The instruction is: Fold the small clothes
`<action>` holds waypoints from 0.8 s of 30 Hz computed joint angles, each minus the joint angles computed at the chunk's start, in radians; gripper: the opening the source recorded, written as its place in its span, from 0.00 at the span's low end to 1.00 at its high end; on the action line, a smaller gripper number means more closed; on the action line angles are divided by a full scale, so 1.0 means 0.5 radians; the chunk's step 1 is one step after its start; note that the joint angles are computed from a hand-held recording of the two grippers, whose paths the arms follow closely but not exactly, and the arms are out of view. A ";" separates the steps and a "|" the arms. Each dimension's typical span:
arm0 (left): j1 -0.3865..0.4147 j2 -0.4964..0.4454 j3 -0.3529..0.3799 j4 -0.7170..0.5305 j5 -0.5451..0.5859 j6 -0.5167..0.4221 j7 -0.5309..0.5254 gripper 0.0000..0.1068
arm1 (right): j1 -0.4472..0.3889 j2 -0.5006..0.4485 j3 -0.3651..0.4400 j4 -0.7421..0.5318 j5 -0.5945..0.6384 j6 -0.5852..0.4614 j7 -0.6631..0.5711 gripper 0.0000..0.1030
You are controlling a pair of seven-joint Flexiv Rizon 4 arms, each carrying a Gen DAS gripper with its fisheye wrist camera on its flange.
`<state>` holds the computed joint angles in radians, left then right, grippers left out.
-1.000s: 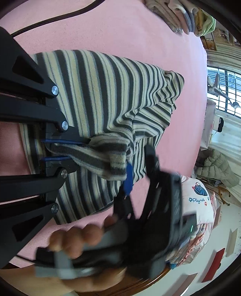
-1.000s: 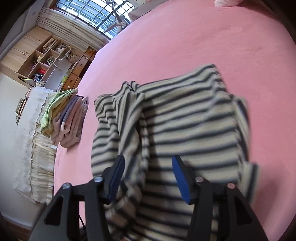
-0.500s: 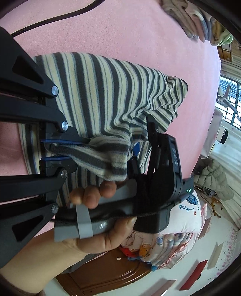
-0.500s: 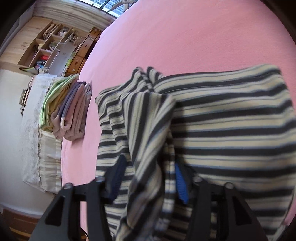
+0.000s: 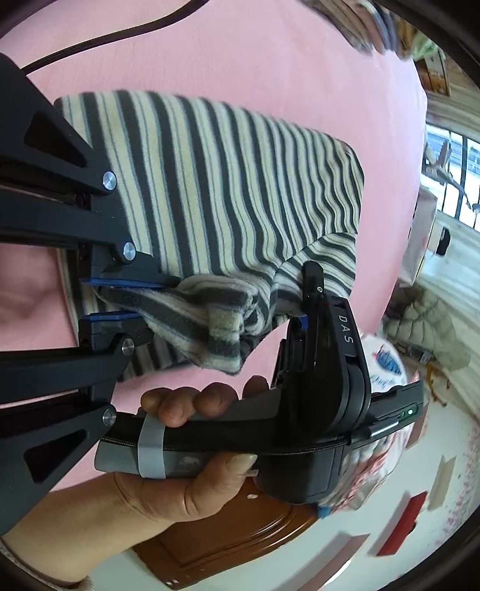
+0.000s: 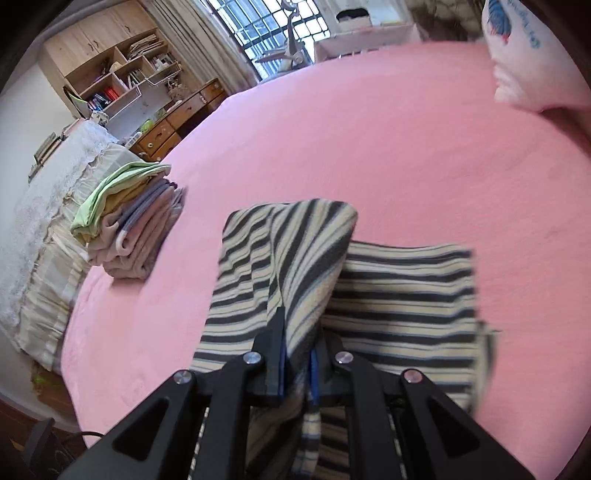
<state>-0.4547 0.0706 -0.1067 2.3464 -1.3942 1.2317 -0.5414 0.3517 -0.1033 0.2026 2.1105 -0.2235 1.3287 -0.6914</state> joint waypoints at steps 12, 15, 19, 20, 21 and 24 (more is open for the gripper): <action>-0.065 -0.084 -0.055 0.047 0.256 -0.026 -0.056 0.08 | -0.152 0.242 -0.009 0.452 -0.257 0.038 0.424 0.08; -0.064 -0.107 -0.056 0.046 0.271 -0.019 -0.074 0.08 | -0.164 0.212 -0.019 0.468 -0.295 0.072 0.457 0.08; -0.072 -0.123 -0.070 0.029 0.275 -0.019 -0.101 0.12 | -0.156 0.173 -0.022 0.437 -0.262 0.044 0.402 0.09; -0.062 -0.122 -0.063 0.029 0.314 -0.048 -0.125 0.16 | -0.149 0.169 -0.017 0.422 -0.222 0.009 0.367 0.10; -0.052 -0.121 -0.058 0.029 0.372 -0.096 -0.174 0.19 | -0.145 0.176 -0.018 0.418 -0.231 -0.033 0.374 0.10; 0.011 -0.089 -0.016 0.019 0.540 -0.311 -0.287 0.35 | -0.151 0.246 -0.017 0.437 -0.346 -0.129 0.513 0.28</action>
